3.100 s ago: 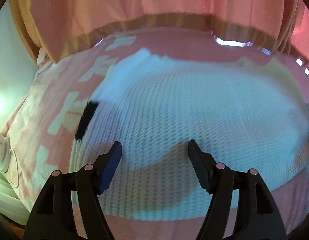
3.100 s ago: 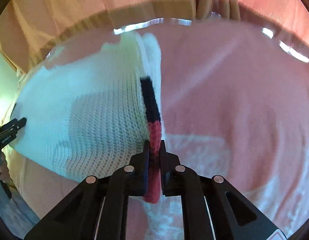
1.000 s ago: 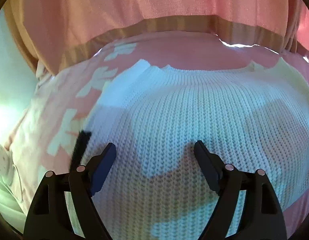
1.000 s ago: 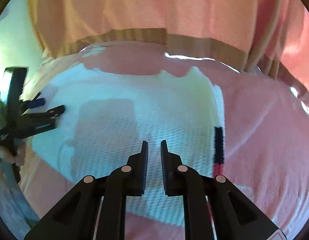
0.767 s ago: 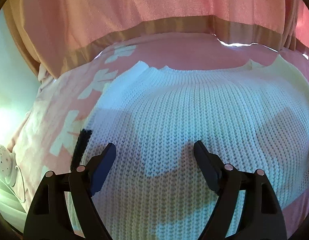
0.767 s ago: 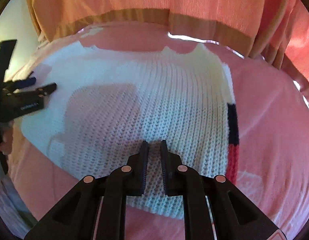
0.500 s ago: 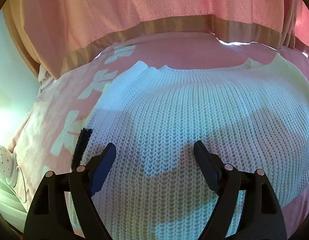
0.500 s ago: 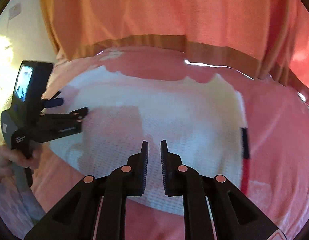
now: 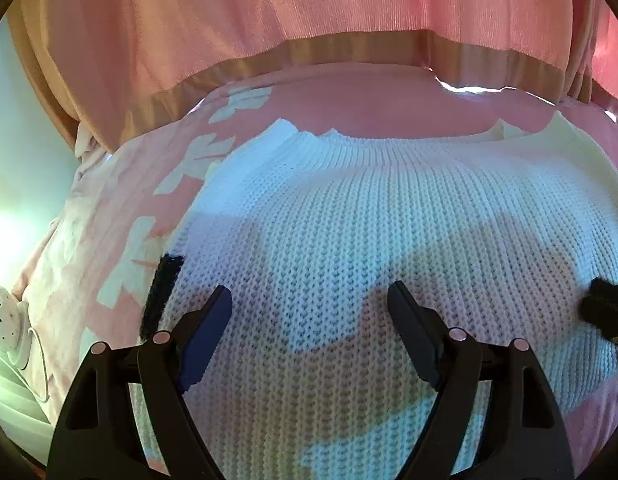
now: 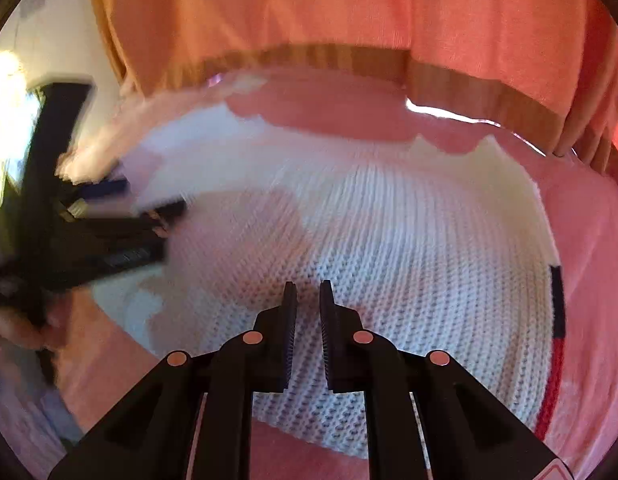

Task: Fold small clothes

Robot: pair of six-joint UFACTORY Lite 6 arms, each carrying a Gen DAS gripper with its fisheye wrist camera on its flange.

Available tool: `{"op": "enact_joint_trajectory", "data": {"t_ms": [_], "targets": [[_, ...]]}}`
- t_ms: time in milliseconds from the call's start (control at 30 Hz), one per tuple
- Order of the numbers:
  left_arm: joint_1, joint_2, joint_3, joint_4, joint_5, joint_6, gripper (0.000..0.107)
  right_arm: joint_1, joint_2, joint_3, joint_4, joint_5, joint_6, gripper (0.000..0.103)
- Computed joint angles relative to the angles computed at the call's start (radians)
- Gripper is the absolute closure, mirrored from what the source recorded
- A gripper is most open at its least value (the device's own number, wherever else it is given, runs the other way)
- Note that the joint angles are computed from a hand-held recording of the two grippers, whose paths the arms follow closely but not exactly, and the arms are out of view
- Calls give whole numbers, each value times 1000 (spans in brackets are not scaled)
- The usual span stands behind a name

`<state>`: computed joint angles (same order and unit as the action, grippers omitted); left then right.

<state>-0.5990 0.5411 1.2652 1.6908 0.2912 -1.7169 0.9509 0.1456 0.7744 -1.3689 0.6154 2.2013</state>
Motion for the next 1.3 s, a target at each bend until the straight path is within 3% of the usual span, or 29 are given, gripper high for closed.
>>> {"op": "enact_joint_trajectory", "data": {"t_ms": [100,233,333,467,533,733,867,933,967,1000,1100,1300], "targets": [[26,-61,-54,61,-38,-74,29,12,-10,0,-3,15,22,92],[187,-190,-129,261,-258,-339,25,80,-111,-16,-49,72,80,92],[338,-203,-138,239,-419,-389,25,81,-93,12,-69,63,77,92],[422,-125,-104,359,-475,-521,25,-20,72,122,-14,-75,-37,92],[429,-75,-86,458,-487,-606,25,-34,135,147,-56,-83,-9,93],[520,1,-26,270,-685,-460,24,16,121,210,-27,5,-34,92],[502,46,29,259,-685,-507,22,-9,224,306,93,-14,-187,92],[492,52,51,245,-696,-503,43,-27,265,319,79,-32,-168,92],[496,57,64,209,-746,-470,64,-26,276,330,84,-24,-180,92],[494,54,75,213,-780,-478,77,-22,287,351,115,-9,-226,92],[472,-16,41,166,-793,-422,83,-17,299,366,130,8,-251,92],[383,-219,-56,10,-818,-265,85,-18,285,343,104,0,-231,92]]}}
